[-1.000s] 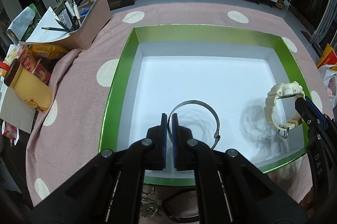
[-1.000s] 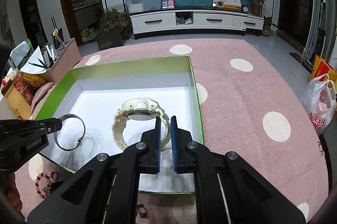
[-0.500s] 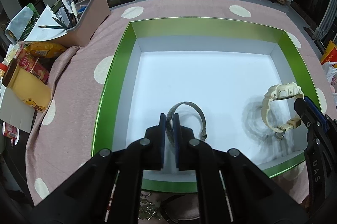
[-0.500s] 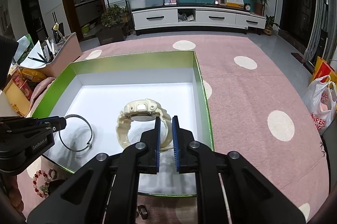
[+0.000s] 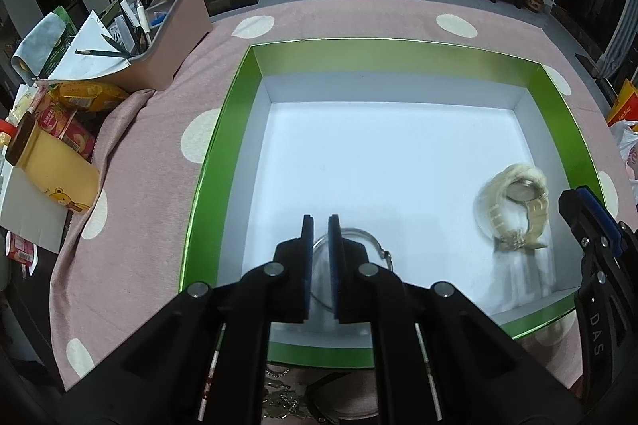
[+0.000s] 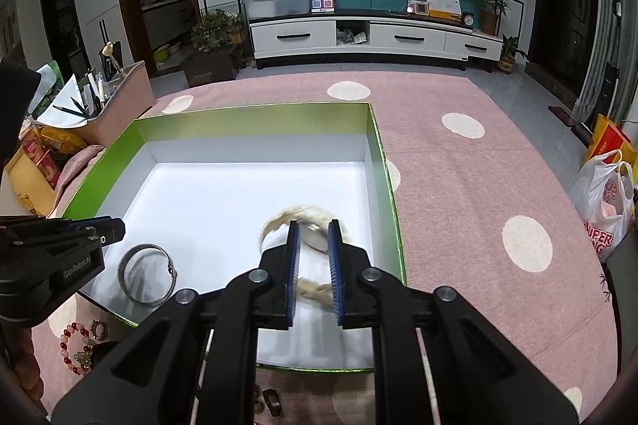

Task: Organize jewelry
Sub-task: 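Lower both items onto the box floor and open both grippers, then withdraw both open grippers from the box back over the jewelry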

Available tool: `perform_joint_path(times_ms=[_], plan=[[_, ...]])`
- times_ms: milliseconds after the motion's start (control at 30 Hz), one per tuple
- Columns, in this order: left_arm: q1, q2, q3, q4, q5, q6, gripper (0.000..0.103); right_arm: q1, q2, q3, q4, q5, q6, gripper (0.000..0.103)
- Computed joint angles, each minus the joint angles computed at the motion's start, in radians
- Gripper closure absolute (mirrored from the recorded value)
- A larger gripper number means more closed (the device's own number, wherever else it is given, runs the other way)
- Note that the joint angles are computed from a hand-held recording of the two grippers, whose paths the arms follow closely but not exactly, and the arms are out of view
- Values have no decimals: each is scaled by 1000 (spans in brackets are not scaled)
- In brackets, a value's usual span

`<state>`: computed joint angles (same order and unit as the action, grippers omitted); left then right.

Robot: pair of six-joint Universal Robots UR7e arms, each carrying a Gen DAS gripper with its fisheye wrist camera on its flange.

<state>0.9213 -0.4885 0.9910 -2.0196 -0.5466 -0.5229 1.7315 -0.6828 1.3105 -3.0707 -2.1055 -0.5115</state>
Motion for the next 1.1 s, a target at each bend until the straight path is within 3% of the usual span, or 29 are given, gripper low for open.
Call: perform_joint_path(times_ms=[100, 167, 267, 333, 400, 533, 633, 1100], plan=[[-1, -1, 2, -5, 0, -2, 95, 0, -4, 5, -11, 2, 1, 85], [-2, -2, 4, -12, 3, -2, 92, 0, -7, 6, -15, 4, 7, 73], [-4, -8, 13, -32, 10, -1, 77, 3, -12, 15, -43, 6, 4, 61], [-5, -16, 27, -58, 18, 3, 60, 4, -17, 24, -66, 8, 6, 47], [-10, -24, 45, -84, 31, 14, 52, 6, -23, 36, -98, 10, 11, 29], [-19, -48, 94, -148, 36, 37, 28, 12, -41, 60, -132, 12, 14, 23], [-26, -70, 136, -204, 30, 56, 21, 19, -53, 84, -160, 21, 0, 22], [-61, -178, 329, -361, -13, 88, 16, 55, -115, 197, -237, 64, -58, 21]])
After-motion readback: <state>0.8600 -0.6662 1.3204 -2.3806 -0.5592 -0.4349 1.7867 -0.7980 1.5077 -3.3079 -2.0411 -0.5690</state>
